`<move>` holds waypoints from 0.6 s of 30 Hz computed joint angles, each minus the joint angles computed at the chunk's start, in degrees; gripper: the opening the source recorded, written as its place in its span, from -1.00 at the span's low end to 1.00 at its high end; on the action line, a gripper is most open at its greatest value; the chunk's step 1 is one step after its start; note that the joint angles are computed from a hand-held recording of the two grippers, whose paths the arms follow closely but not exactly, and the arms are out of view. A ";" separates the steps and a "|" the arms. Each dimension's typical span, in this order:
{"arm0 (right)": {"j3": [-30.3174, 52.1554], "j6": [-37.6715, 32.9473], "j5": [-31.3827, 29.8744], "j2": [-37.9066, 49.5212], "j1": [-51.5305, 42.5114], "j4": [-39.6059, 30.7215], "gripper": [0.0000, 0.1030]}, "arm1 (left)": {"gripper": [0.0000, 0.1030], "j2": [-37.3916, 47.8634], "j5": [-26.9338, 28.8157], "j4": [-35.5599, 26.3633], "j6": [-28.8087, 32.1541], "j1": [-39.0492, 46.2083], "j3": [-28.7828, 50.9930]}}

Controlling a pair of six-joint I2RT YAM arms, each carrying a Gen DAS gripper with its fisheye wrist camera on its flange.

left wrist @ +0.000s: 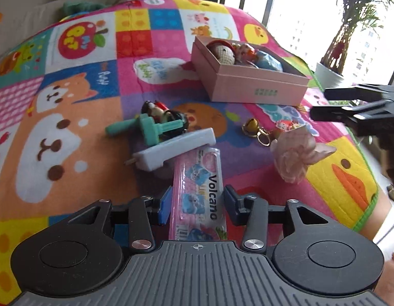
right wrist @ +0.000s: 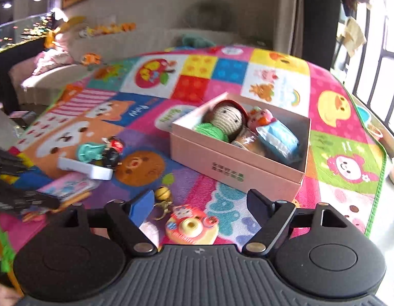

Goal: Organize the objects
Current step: 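Grasp the pink bow with the right tool while the left tool grasps the Volcano pack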

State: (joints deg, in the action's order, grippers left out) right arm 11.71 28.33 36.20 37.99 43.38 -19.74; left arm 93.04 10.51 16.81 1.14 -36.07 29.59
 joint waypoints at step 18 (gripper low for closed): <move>-2.43 4.15 -0.03 10.67 10.88 12.89 -0.73 | -0.06 1.28 -2.24 -1.06 -4.75 -6.14 2.49</move>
State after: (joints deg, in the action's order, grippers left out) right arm 9.28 32.48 36.17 48.65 54.26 -6.85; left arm 94.32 8.27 15.75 -3.62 -42.21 32.08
